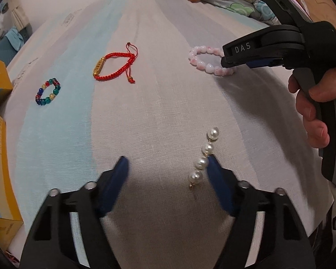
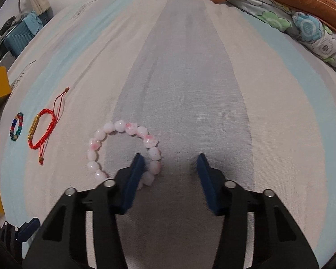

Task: Organize jewelry
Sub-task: 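Grasp the white pearl strand with the left tool while the right tool grasps the pink bead bracelet, then lift and carry both held items over the white box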

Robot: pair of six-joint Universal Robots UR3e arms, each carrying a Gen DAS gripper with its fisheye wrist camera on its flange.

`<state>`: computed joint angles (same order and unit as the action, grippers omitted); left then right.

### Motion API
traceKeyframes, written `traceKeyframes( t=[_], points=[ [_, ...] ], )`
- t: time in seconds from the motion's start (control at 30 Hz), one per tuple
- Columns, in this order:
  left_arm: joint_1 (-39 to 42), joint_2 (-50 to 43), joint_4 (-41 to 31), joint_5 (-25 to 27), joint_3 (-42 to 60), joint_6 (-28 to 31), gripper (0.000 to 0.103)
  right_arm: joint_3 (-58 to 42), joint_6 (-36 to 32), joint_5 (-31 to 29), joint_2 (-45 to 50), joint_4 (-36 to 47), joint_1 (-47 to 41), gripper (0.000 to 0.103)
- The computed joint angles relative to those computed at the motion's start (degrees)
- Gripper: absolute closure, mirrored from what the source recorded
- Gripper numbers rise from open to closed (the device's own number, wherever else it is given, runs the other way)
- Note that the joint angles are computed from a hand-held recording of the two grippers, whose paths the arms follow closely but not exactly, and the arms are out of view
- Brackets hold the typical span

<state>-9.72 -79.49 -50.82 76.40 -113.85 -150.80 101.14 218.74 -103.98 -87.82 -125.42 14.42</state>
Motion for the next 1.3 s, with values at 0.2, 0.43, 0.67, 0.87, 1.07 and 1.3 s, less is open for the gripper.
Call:
traceKeyframes(
  t=[0.2, 0.43, 0.67, 0.87, 1.07, 1.3],
  points=[
    [0.91, 0.49, -2.48, -0.48, 1.1, 1.52, 0.068, -0.6, 0.18, -0.5, 0.36, 0.42, 0.96, 0.083],
    [1.28, 0.92, -2.72, -0.6, 1.09, 2.6, 0.091, -0.41, 0.65, -1.63, -0.19, 0.98, 1.78, 0.093],
    [2.77, 2.09, -5.98, -1.8, 2.41, 3.6, 0.092, -0.09, 2.93, -2.32, -2.21, 1.16, 2.56, 0.093],
    [3.11, 2.85, -7.6, -2.09, 3.5, 3.64, 0.092, 0.17, 4.37, -2.6, -3.86, 1.87, 2.78, 0.093],
    [3.51, 3.76, -9.53, -2.6, 4.84, 3.73, 0.092, -1.16, 4.48, -3.72, -4.52, 3.03, 3.49, 0.093],
    [4.0, 3.37, -12.13, -2.28, 8.16, 3.6, 0.092, -4.45, 4.49, -4.94, -3.97, 3.53, 5.21, 0.093]
  ],
)
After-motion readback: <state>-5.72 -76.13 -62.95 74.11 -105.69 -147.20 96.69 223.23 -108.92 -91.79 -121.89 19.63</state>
